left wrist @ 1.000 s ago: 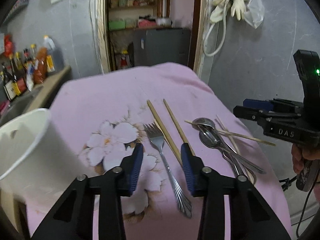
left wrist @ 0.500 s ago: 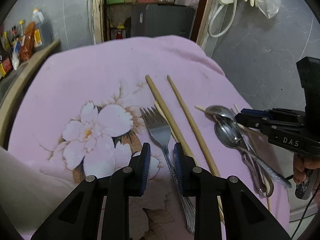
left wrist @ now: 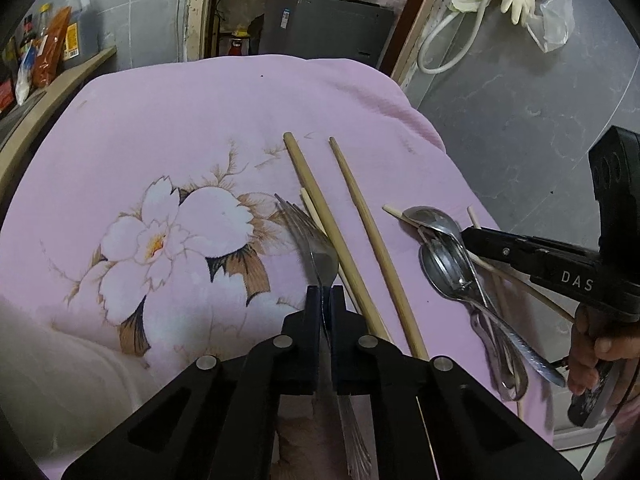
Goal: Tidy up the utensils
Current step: 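Grasp the steel fork with the left tool while the right tool grasps a wooden chopstick, then lower the fork into the white holder with the left tool while the right drops the chopstick in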
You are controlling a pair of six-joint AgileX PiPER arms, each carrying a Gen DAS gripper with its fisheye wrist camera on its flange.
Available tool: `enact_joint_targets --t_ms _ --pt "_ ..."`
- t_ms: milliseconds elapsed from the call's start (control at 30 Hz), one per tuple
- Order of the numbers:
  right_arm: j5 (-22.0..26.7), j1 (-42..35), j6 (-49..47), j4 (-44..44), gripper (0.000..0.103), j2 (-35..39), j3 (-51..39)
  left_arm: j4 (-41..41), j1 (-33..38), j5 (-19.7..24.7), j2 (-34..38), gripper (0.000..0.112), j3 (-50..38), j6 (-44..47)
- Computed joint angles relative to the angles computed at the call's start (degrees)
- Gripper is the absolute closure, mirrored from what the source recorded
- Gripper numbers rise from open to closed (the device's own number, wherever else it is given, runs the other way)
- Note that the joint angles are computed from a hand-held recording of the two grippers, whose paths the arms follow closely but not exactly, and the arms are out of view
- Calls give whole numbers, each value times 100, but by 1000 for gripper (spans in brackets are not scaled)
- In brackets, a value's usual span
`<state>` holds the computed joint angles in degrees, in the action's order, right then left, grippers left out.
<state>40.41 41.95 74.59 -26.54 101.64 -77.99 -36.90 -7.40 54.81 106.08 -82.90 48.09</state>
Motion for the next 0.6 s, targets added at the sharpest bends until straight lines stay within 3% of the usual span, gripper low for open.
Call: enact_joint_targets --t_ms 167,333,600 --pt "-115 412 1092 -1031 100 -240 280 -256 231 27 -366 110 401 305" --pt "268 1144 2471 -2594 100 -352 430 -877 581 -111 -1057 112 1178 1155" --pt "2217 2680 3380 -4660 100 198 -232 -2416 1460 -105 -2081 112 2263 2715"
